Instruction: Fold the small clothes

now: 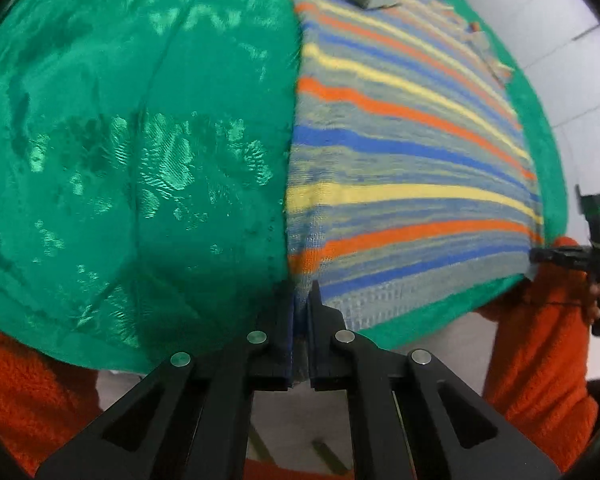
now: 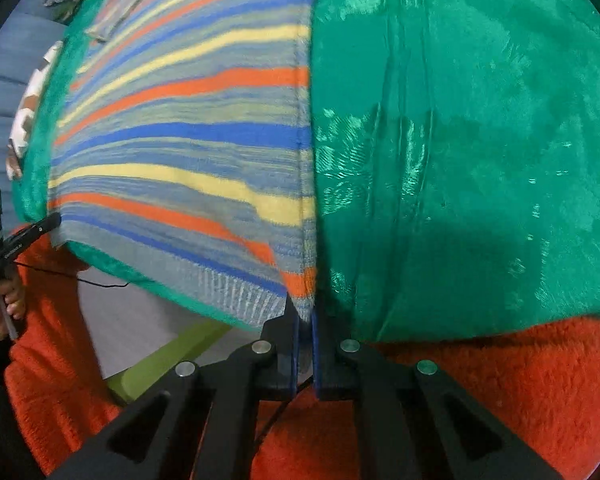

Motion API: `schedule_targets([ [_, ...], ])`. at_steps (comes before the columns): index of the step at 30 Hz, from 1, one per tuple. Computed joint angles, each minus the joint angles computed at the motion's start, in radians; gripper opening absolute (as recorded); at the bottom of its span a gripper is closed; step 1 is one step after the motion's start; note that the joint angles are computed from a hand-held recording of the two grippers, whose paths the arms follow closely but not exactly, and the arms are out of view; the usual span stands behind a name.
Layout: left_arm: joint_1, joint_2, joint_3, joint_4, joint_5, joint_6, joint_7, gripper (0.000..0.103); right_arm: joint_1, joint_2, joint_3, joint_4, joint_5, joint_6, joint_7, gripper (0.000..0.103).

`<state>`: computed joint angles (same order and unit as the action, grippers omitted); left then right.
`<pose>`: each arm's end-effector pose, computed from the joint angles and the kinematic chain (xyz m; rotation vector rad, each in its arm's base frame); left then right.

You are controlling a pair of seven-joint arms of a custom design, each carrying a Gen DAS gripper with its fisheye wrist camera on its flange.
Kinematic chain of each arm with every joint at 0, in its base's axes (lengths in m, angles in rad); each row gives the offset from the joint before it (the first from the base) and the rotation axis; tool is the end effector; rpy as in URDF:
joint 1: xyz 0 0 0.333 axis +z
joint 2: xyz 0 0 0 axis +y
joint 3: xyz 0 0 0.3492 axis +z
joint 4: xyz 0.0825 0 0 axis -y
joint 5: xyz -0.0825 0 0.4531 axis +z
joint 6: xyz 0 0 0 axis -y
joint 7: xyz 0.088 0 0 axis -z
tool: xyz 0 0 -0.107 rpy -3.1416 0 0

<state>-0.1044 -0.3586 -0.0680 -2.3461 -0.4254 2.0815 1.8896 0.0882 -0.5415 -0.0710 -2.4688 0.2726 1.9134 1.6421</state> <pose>0.4908 -0.1081 0.4859 1.7504 -2.3625 0.4927 0.4312 0.0253 0.4883 -1.9298 2.2162 0.3373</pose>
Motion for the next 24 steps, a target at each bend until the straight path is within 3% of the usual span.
schedule_targets([
  [8,-0.014,-0.019,-0.025,-0.019,0.084,0.040,-0.015,0.011,0.012,0.009,0.026,-0.004,-0.022,0.052,0.034,0.005],
  [11,-0.012,-0.029,-0.020,-0.019,0.094,0.030,-0.026,0.022,0.014,-0.013,0.029,-0.017,-0.041,0.055,0.038,0.005],
  [12,-0.009,-0.038,-0.020,-0.020,0.103,0.030,-0.034,0.031,0.017,-0.018,0.031,-0.022,-0.047,0.061,0.035,0.009],
  [13,-0.005,-0.052,-0.022,-0.024,0.113,0.038,-0.043,0.044,0.022,-0.025,0.040,-0.026,-0.056,0.073,0.037,0.013],
  [14,-0.005,-0.073,-0.022,-0.032,0.114,0.057,-0.053,0.051,0.026,-0.036,0.053,-0.030,-0.072,0.090,0.040,0.026],
  [15,-0.005,-0.098,-0.012,-0.042,0.099,0.096,-0.051,0.065,0.027,-0.053,0.065,-0.036,-0.097,0.107,0.045,0.047],
  [16,-0.005,-0.114,-0.008,-0.050,0.094,0.129,-0.054,0.077,0.033,-0.082,0.072,-0.050,-0.109,0.136,0.044,0.056],
  [17,-0.001,-0.123,-0.007,-0.052,0.095,0.178,-0.061,0.082,0.038,-0.116,0.077,-0.067,-0.117,0.174,0.047,0.065],
  [19,0.019,-0.113,-0.014,-0.049,0.125,0.332,-0.084,0.093,0.026,-0.205,0.100,-0.112,-0.152,0.277,0.087,0.065],
  [21,0.036,-0.063,-0.023,-0.027,0.159,0.465,-0.122,0.096,-0.020,-0.294,0.150,-0.156,-0.236,0.386,0.160,0.073],
  [22,0.043,-0.023,-0.025,-0.010,0.172,0.542,-0.142,0.096,-0.076,-0.351,0.201,-0.184,-0.321,0.452,0.217,0.076],
  [24,0.081,0.086,-0.055,0.046,0.249,0.677,-0.227,0.096,-0.190,-0.461,0.301,-0.240,-0.487,0.555,0.330,0.096],
])
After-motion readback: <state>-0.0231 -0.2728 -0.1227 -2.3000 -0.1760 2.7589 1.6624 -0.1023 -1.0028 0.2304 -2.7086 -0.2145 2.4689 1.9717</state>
